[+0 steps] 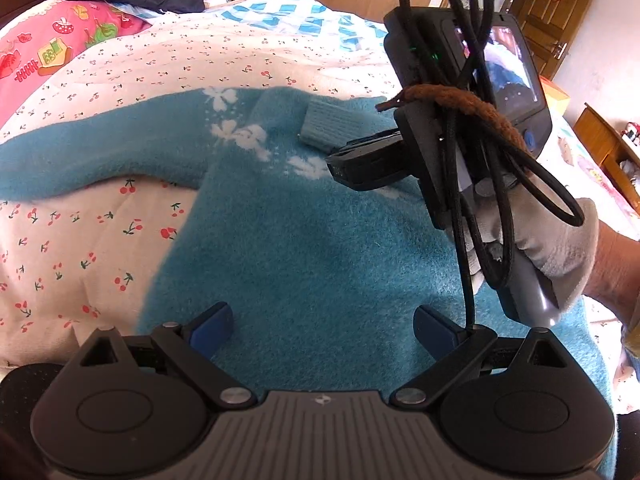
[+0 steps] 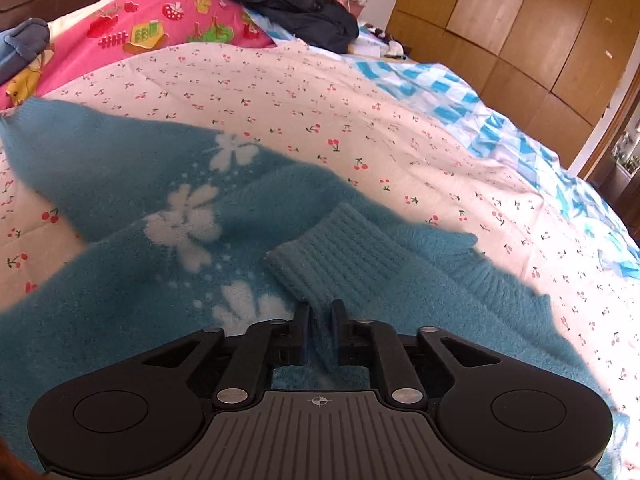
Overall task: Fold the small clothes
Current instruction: 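Carry the sleeve across the sweater body with the right gripper and release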
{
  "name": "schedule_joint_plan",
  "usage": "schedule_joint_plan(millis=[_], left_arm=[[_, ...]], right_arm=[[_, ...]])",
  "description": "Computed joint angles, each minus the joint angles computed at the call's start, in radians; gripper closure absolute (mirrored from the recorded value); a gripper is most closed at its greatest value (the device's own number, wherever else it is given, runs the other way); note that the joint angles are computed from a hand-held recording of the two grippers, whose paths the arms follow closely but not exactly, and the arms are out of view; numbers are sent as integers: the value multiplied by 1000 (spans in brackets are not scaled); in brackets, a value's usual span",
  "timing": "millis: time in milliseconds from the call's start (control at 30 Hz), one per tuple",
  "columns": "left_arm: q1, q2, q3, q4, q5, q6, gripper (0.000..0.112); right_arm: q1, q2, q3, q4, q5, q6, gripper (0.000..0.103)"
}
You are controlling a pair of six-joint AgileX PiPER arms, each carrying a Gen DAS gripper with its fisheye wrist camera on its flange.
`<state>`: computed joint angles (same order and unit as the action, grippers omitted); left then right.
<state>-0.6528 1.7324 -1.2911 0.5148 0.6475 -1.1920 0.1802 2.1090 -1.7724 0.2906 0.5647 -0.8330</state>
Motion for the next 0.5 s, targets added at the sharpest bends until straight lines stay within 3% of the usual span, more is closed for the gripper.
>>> schedule_joint_plan(millis=[133, 233, 300, 400, 500], left_arm=[[4, -14, 24, 9, -28, -32, 10], [-1, -25, 43, 47, -39, -83, 10], [-11, -23, 40, 75, -19, -110, 10], [-19, -22, 40, 103, -2, -141, 11], [-29, -28, 46, 136, 14, -183, 11]], right_arm=[[-36, -52, 19, 153, 69, -88, 73], [-73, -98, 64, 256, 60, -140, 66], [-93, -96, 64, 227, 49, -60, 64], [-107, -40, 14, 32, 81, 176, 64], [-134, -91, 74, 78, 79, 183, 62]])
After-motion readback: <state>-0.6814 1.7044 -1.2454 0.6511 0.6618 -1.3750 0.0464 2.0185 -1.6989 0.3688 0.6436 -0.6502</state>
